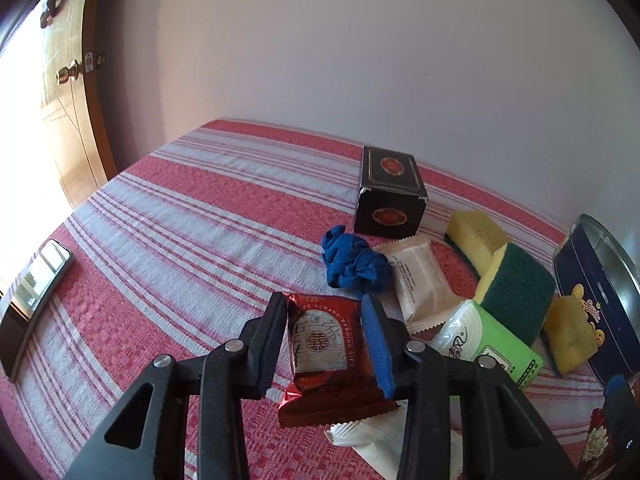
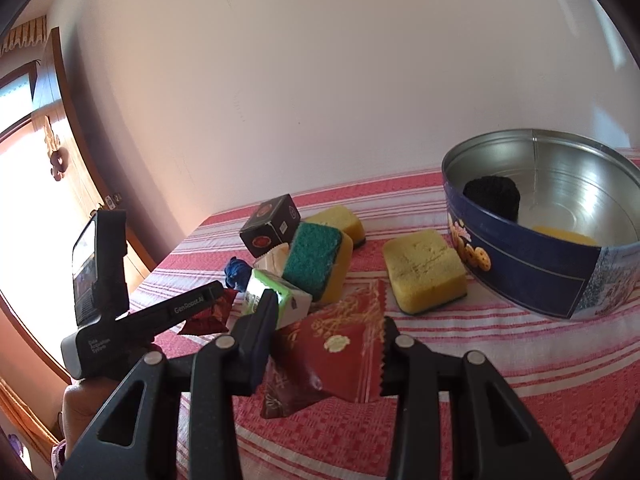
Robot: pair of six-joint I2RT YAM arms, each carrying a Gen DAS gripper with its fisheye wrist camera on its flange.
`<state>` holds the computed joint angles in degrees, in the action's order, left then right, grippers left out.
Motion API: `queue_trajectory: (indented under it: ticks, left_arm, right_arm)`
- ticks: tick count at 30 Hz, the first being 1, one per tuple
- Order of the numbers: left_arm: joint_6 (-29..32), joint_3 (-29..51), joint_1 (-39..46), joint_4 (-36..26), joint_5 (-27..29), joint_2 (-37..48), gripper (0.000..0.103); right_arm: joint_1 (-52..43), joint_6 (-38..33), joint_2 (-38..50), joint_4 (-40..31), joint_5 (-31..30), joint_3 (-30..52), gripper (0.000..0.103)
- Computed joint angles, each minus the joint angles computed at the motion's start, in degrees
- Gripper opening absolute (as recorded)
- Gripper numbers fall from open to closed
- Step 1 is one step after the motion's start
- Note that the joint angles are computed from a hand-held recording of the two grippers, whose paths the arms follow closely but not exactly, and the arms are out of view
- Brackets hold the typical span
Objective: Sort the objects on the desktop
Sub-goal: 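Close the left tool on the red snack bag, then carry both red packets over the tin and open both tools to drop them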
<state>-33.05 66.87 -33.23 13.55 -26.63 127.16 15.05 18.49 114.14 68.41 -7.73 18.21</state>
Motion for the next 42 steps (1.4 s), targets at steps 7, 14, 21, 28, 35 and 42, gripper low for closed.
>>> queue_trajectory:
  ticks: [7,14,21,28,35,42]
  left_arm:
    - [6.36,-6.98,-5.33,9.89,-11.54,-3.69,0.032]
    - [3.17,-13.13,-0.06,12.95,1.92,-8.43,0.03]
    - [2.14,-15.9,5.96,9.85,5.52,-11.21,0.03]
    - [1.84,-2.67,3.01,-2.11,7.54,-3.04,0.054]
    - [0.56,3.43,2.49,-8.96,6.75,2.03,0.046]
    - [-1.63,-4.8,3.31,2.6,8.92,-1.03,0.041]
  right_arm:
    - [1.13,0.18,0.1,8.22,3.13,-3.81,0.039]
    - [0.64,0.82,0.32,7.67,2.97,-3.13,0.039]
    - [0.11,0.79,0.21,6.64,1.63,-2.74,0.039]
    - [0.07,0.74,0.55,8.23,1.5,-3.37,0.039]
    - [0.26,0.55,0.16,8.33,1.35,-3.71,0.039]
    - [0.95,0.46,0.21,10.37,2.32,-4.55,0.039]
